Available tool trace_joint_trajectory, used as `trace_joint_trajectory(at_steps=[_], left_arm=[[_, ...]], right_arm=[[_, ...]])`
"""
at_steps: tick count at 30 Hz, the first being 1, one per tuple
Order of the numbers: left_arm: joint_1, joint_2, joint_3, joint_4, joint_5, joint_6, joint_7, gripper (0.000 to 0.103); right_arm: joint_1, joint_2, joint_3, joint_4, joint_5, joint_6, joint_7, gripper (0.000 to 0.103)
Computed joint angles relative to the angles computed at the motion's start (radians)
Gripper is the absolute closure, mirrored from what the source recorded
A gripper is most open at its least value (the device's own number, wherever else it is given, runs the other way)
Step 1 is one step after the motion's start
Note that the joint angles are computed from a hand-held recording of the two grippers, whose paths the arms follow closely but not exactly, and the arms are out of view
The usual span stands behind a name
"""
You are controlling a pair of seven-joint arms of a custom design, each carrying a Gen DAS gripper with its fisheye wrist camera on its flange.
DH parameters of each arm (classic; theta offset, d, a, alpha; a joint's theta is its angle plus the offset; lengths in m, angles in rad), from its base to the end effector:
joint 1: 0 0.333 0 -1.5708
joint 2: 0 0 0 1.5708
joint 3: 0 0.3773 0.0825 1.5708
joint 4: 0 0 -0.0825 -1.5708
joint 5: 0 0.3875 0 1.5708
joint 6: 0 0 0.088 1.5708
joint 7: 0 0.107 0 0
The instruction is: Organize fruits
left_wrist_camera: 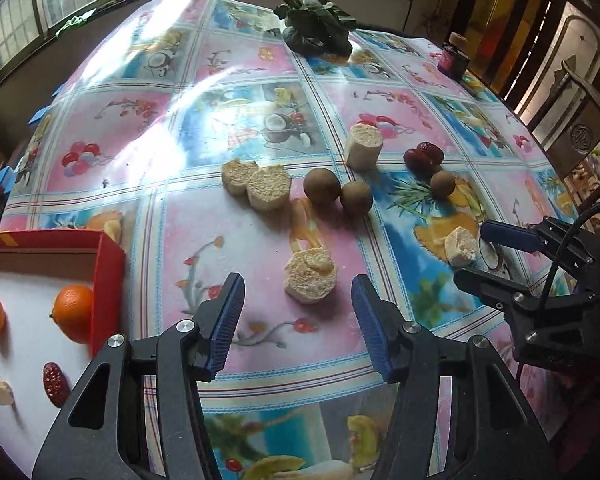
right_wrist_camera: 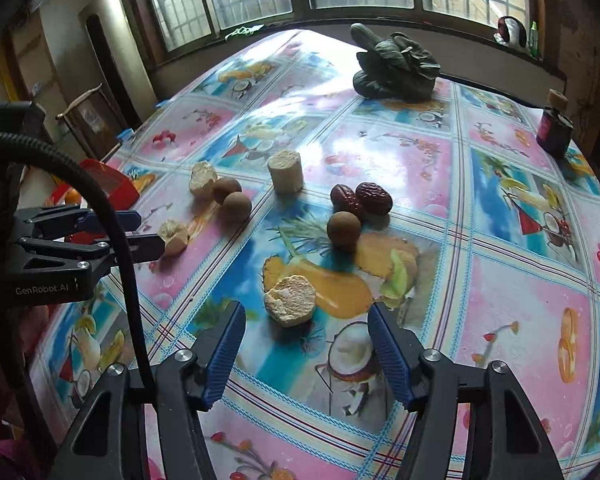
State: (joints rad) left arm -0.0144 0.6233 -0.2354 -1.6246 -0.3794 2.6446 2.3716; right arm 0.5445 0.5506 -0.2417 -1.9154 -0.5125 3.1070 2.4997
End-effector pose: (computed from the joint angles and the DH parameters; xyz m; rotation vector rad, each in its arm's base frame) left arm 0.7484 -0.1438 0.3551 -1.2427 2.6021 -0.7603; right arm 0.6476 0.2702 0.3247 -1.7611 1.8368 -0.5123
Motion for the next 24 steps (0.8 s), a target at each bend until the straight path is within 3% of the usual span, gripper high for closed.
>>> trace_joint_trajectory(at_steps=[2, 6, 7, 10, 13, 19, 24], left_arm=[[-0.02, 0.015, 0.016, 0.017, 0.02, -0.01, -0.024, 0.047], [-0.03, 0.017, 0.011, -0.007, 0.039, 0.061, -0.007, 0.047], [-0.026, 0.016, 0.006, -0.015, 0.038, 0.078, 0.001, 0.047], [0.002, 0.014, -0.022, -0.025, 0.02, 0.096, 0.034, 0.075], [0.015, 0.01, -0.02, -0.019, 0.009, 0.062, 0.034, 0.075], [0.068, -0.042, -0.042, -0.076, -0.059, 0.089, 0.075, 0.076], [0.119, -0.1, -0.056, -0.13, -0.138, 0.12, 0.127, 0.076]], right_arm=[[0.065, 0.02, -0.069, 0.024, -0.031, -0.035, 0.028, 0.05], [0.127, 0.041, -0.134, 0.061, -0.107, -0.104, 0.103, 0.066], [0.12, 0.039, -0.126, 0.063, -0.116, -0.11, 0.112, 0.074], [0.091, 0.028, -0.085, 0.072, -0.126, -0.152, 0.139, 0.074], [0.073, 0.017, -0.063, 0.068, -0.152, -0.162, 0.187, 0.074], [0.054, 0.002, -0.043, 0.061, -0.207, -0.087, 0.302, 0.074], [0.036, 0.021, 0.009, 0.111, -0.192, -0.064, 0.265, 0.075]])
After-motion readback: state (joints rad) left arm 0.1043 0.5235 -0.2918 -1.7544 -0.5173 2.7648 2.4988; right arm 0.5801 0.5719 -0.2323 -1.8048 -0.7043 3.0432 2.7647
